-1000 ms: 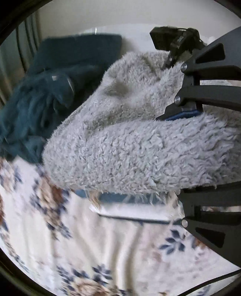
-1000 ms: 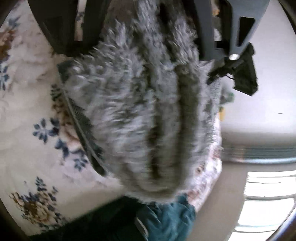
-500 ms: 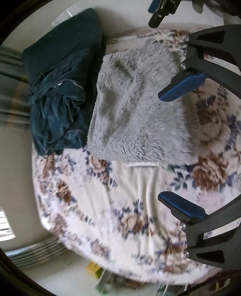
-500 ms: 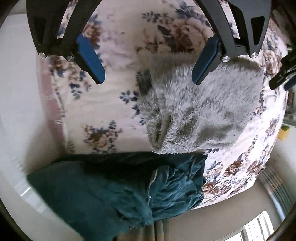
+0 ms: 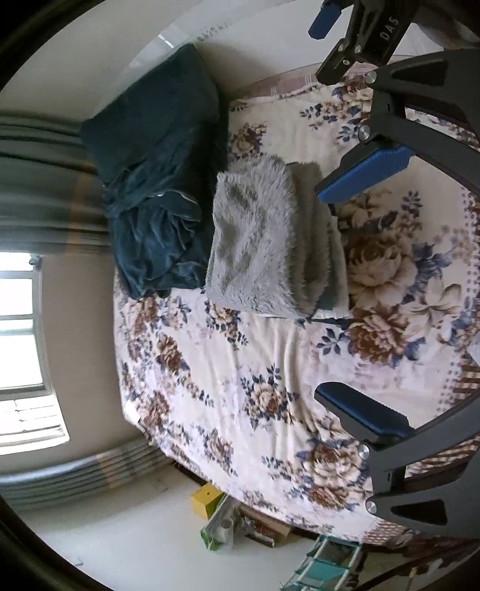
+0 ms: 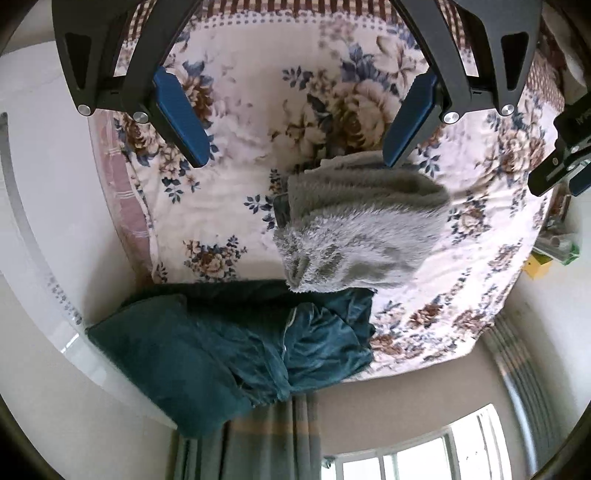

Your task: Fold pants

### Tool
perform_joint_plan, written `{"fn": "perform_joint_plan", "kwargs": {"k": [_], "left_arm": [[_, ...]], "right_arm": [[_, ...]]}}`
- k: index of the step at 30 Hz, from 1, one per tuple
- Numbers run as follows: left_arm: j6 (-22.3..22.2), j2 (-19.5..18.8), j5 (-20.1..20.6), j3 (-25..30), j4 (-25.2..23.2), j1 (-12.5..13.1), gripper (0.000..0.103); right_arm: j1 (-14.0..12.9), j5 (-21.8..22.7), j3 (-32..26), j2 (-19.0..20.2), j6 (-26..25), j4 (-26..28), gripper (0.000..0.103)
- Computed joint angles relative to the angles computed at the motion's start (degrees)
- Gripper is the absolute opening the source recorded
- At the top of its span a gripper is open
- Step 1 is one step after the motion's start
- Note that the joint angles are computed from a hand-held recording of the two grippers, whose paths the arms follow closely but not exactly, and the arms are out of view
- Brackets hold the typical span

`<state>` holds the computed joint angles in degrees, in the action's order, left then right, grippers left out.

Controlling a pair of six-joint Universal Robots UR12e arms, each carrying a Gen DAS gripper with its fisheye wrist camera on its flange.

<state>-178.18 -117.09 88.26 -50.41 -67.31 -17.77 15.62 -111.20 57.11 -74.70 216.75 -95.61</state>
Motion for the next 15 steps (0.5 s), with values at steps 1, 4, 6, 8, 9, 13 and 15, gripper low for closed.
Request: {"fn": "perform_joint_plan", "kwargs": {"k": [1,4,6,8,9,13,15], "left_arm": [[-0.25,1.32,0.08,-1.51,0.75,-0.06,0.099],[-1.41,5.60,1.21,-6.41,3.29,-0.28,0.099],[-2.28,8.76,2.11,-9.87,5.19,-0.40,0.099],[-2.98,11.61,2.35,-12.68,6.09,-0.42,0.099],[-3.43,12.83,2.19,-13.84,6.49,-0.33,0.099],[-4.26,17.42,1.68,-17.77,8.09,-0.17,0.099],[-4.45,19.35,2.26,-19.32,9.17,-0.21,0.099]], "right_arm": [[0.47,-0.15,0.45,-0.80,0.01,-0.29,0.097],[2.58,-1.40,1.33,-3.45,-0.32,-0.23,0.097],[3.81,-2.13,1.95,-5.00,-0.16,-0.08,0.097],[5.28,-2.62,2.49,-6.74,-0.04,-0.01,0.097],[5.91,-3.07,2.58,-7.38,0.17,0.18,0.097],[9.49,-6.45,2.43,-9.94,1.38,1.24,0.097],[11.44,-8.46,1.62,-10.64,2.24,2.25,0.097]]}}
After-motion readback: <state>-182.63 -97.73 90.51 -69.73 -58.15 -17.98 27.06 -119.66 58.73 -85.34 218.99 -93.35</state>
